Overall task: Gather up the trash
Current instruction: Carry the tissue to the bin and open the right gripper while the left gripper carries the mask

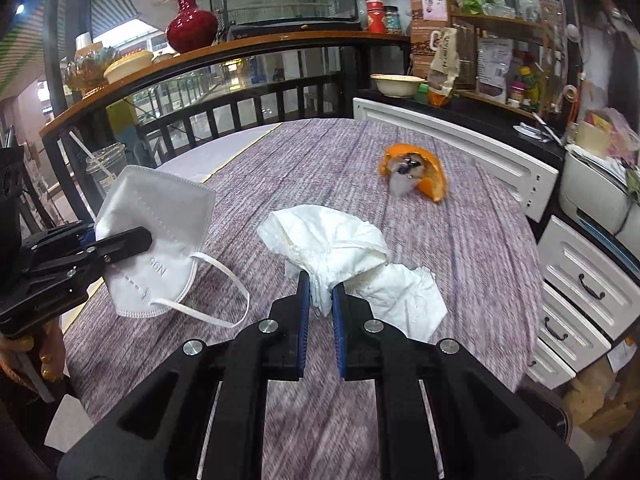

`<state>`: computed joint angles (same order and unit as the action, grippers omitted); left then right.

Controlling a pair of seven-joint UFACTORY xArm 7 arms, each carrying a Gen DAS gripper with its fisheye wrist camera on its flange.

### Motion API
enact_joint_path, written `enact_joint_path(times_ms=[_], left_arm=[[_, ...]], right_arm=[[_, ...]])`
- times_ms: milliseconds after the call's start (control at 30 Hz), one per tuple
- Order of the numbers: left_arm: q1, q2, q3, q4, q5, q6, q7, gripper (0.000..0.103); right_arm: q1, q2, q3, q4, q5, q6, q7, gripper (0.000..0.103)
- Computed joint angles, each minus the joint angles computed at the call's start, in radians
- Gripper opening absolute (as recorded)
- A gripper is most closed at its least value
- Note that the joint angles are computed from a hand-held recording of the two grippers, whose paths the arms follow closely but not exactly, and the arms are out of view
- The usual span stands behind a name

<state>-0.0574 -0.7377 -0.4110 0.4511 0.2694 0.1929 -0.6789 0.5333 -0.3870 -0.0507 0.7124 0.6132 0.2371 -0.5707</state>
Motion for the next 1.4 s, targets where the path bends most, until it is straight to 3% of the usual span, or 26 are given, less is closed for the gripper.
enact_joint_path(times_ms=[433, 900, 1267, 1400], left_arm=[[-0.032, 0.077, -0.116, 0.083, 0.029, 0.002, -0.077, 0.026], [-0.045, 0.252, -0.205, 0.219, 0.107, -0.031, -0.182, 0.026], [0.009, 0.424, -0.312, 0.358, 0.282, -0.043, -0.337, 0.026], [0.034, 0.493, -0.360, 0.420, 0.395, -0.023, -0.415, 0.026]], right_arm=[[-0.048, -0.286, -0.091, -0.248, -0.104, -0.039, 0.110, 0.011], [-0.255, -0.469, -0.197, -0.454, -0.252, -0.073, 0.258, 0.011], [-0.436, -0.390, -0.209, -0.566, -0.321, -0.138, 0.327, 0.012], [-0.445, -0.299, -0.230, -0.562, -0.332, -0.179, 0.348, 0.012]])
